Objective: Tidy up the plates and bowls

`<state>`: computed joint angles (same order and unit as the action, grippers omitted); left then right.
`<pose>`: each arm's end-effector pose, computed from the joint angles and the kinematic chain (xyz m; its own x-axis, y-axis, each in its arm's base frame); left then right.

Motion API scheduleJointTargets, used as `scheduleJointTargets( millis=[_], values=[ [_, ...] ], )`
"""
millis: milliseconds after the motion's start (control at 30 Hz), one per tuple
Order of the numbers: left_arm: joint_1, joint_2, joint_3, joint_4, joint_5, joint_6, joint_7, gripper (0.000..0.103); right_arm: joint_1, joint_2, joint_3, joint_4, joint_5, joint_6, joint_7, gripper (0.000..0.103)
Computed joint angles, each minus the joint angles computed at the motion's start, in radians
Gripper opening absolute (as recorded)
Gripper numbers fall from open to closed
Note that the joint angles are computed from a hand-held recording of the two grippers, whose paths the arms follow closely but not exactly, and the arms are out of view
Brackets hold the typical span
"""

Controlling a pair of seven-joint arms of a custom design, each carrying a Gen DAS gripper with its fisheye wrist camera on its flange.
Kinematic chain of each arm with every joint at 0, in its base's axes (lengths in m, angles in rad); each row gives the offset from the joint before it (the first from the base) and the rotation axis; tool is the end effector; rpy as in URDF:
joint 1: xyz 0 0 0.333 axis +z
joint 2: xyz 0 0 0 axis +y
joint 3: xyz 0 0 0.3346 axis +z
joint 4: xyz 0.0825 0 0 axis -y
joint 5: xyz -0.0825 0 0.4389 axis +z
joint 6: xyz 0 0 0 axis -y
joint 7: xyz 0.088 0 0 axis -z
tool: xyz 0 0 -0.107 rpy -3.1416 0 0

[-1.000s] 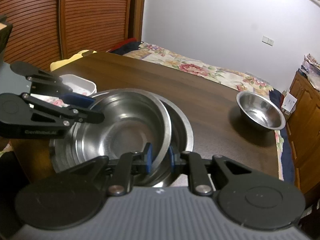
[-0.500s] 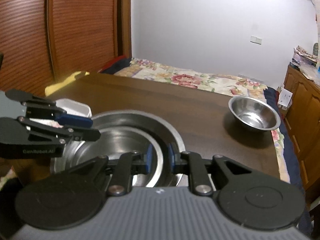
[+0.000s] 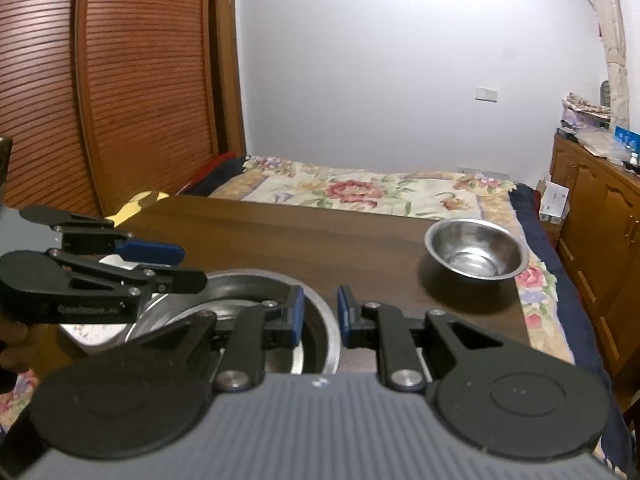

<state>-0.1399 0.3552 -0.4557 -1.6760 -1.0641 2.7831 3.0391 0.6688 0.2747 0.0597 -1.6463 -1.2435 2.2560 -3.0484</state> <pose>0.6612 -0.3510 0.4756 -0.8703 -0.4899 -0.0512 -0.2014 0.4488 -0.8706 0.5687 0.4670 0.5047 -0.2398 -0.9707 -0.0181 -0.4452 0.1265 -0.8864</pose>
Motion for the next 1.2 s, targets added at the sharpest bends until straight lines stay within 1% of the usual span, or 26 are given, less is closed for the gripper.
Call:
scheduleJointTargets(
  millis=[67,133,167,200,233,267,433,633,700,967,1100,1200],
  values=[
    [0.005,0.003,-0.009,0.01,-0.019,-0.002,0.015,0.064,0.001,-0.006,-0.002,-0.007,-0.009,-0.008,0.016,0.021],
    [0.005,0.008,-0.017,0.021,-0.04,0.002,0.031,0.071,0.002,-0.012,-0.003,-0.014,-0.023,-0.021,0.038,0.022],
    [0.004,0.013,-0.02,0.03,-0.05,0.004,0.041,0.073,0.001,-0.014,-0.003,-0.016,-0.03,-0.028,0.048,0.03],
    [0.002,0.016,-0.022,0.037,-0.055,0.005,0.046,0.074,0.001,-0.019,-0.003,-0.023,-0.039,-0.034,0.063,0.041],
    [-0.001,0.021,-0.023,0.044,-0.058,0.007,0.051,0.075,0.001,-0.024,-0.003,-0.03,-0.051,-0.043,0.08,0.045],
    [-0.007,0.029,-0.022,0.058,-0.053,0.008,0.048,0.075,-0.002,-0.028,-0.002,-0.035,-0.06,-0.047,0.092,0.047],
    [-0.029,0.07,-0.024,0.115,0.001,0.017,0.007,0.076,-0.021,-0.036,0.003,-0.046,-0.08,-0.068,0.101,0.048],
    [-0.052,0.137,-0.04,0.203,0.114,0.025,-0.09,0.079,-0.05,-0.053,0.002,-0.066,-0.103,-0.072,0.117,0.052],
    [-0.061,0.16,-0.044,0.236,0.162,0.022,-0.131,0.08,-0.061,-0.058,0.002,-0.073,-0.108,-0.071,0.119,0.057],
    [-0.115,0.255,-0.039,0.367,0.384,0.021,-0.316,0.08,-0.109,-0.074,-0.003,-0.102,-0.12,-0.042,0.122,0.057],
    [-0.153,0.312,-0.022,0.451,0.5,-0.001,-0.414,0.08,-0.134,-0.083,-0.008,-0.12,-0.125,-0.016,0.13,0.058],
    [-0.185,0.361,-0.005,0.527,0.58,-0.033,-0.483,0.08,-0.152,-0.085,-0.012,-0.132,-0.128,0.0,0.147,0.06]
  ],
)
